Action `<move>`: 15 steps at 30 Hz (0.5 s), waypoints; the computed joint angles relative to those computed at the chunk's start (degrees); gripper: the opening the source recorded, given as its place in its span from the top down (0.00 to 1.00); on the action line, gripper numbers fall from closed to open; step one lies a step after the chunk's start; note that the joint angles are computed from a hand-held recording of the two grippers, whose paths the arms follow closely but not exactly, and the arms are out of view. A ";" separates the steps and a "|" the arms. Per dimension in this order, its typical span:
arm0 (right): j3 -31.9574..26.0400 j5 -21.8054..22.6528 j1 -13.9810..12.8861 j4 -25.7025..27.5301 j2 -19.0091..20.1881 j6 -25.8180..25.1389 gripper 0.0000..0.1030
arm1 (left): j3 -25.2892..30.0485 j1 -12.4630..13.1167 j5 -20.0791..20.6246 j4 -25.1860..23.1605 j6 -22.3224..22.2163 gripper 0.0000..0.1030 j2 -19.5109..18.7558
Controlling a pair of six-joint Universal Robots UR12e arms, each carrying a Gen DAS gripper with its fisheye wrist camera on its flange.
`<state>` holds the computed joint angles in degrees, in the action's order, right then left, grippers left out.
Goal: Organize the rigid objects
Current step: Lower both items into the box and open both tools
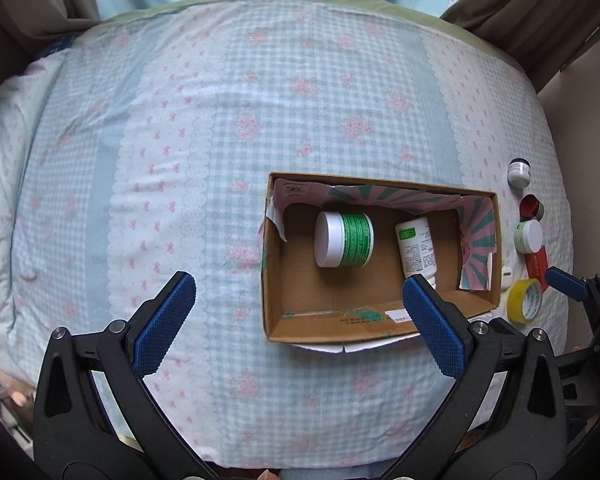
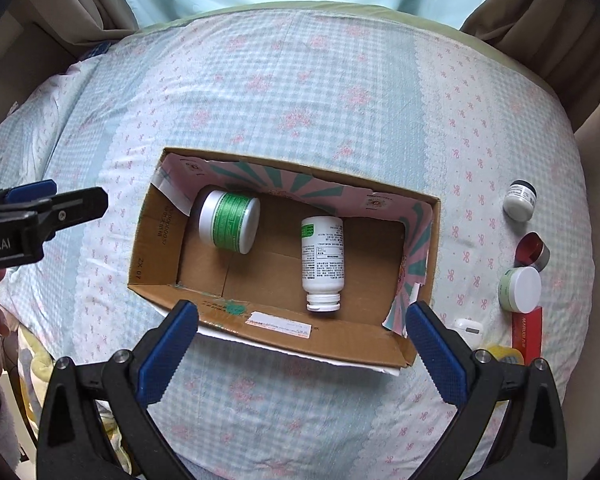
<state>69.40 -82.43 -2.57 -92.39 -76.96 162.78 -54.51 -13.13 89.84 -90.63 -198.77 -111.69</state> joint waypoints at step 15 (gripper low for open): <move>4.48 -0.16 -9.09 -2.24 -8.74 -3.58 0.00 | -2.85 -7.96 3.85 5.54 -6.32 0.00 4.59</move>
<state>73.88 -82.58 -11.66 -94.63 -85.70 159.20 -57.36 -21.09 93.68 -85.08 -205.09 -107.10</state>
